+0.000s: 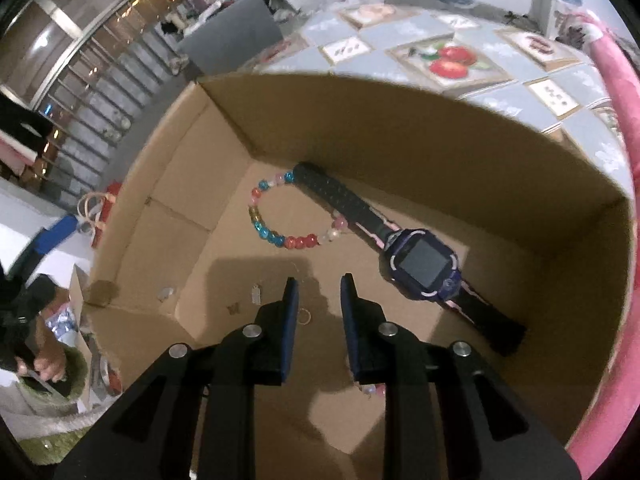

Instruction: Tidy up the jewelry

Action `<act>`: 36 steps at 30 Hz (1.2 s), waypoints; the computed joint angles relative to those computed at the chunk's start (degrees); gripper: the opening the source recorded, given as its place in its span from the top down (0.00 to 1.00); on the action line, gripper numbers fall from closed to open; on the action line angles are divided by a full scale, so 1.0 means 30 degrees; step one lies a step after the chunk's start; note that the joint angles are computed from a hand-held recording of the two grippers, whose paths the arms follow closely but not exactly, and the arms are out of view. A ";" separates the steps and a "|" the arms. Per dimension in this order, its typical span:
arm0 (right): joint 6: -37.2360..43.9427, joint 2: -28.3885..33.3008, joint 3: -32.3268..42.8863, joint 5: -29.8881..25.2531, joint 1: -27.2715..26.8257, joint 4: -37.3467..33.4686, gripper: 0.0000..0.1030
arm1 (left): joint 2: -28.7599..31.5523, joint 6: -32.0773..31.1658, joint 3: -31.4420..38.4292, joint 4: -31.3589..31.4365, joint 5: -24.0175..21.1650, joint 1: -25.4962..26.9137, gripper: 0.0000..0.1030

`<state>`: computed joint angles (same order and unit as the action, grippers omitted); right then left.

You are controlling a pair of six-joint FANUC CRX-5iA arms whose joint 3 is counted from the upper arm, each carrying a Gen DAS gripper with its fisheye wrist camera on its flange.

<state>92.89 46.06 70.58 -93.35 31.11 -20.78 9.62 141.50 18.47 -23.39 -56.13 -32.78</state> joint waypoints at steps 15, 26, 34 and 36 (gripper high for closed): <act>-0.3931 -0.9182 -1.3742 0.9385 -0.2326 0.0445 0.38 | 0.0164 -0.1330 -0.2458 0.5563 0.2172 0.1834 0.16; -0.3837 -0.8310 -1.3569 0.6966 -0.1004 0.1240 0.30 | 0.1963 -0.0547 0.0275 0.4395 -0.0491 0.0786 0.15; -0.3703 -0.9981 -1.5282 0.7167 -0.1455 0.0225 0.30 | 0.1228 -0.0527 -0.0162 0.3991 -0.0902 -0.0002 0.15; -0.3608 -1.0568 -1.5996 0.7450 -0.1369 0.0252 0.30 | 0.1022 -0.0279 -0.0262 0.3619 -0.1038 -0.0344 0.15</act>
